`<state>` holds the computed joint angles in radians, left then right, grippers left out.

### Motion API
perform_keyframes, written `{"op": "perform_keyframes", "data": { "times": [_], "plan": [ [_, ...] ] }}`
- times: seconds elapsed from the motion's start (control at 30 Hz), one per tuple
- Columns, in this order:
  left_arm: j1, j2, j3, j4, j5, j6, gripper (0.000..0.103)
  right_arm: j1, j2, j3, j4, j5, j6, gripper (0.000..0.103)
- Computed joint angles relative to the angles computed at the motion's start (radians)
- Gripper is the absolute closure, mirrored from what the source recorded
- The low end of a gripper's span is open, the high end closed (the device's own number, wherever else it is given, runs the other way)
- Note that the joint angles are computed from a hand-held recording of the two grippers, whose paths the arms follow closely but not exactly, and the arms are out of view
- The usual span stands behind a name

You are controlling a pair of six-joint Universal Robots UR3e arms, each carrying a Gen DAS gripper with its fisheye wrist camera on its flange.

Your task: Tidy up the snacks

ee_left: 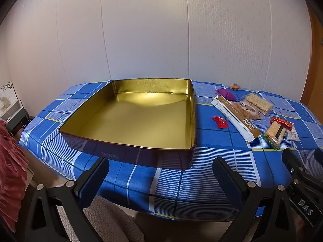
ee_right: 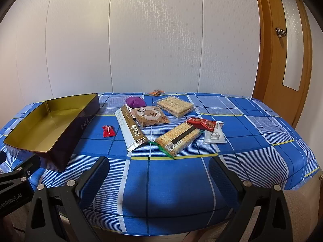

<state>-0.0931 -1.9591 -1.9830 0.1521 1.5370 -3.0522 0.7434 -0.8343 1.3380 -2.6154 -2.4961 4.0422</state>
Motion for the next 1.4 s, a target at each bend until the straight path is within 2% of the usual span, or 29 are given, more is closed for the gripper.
{"op": "perform_keyframes", "data": {
  "times": [1.23, 1.4],
  "plan": [
    [-0.003, -0.011, 0.026, -0.052, 0.004, 0.014, 0.0, -0.006, -0.02, 0.02, -0.001, -0.002, -0.001, 0.003],
    [0.024, -0.001, 0.027, -0.081, -0.059, 0.016, 0.0, -0.029, -0.066, 0.07, 0.013, -0.003, 0.033, 0.003]
  ]
}}
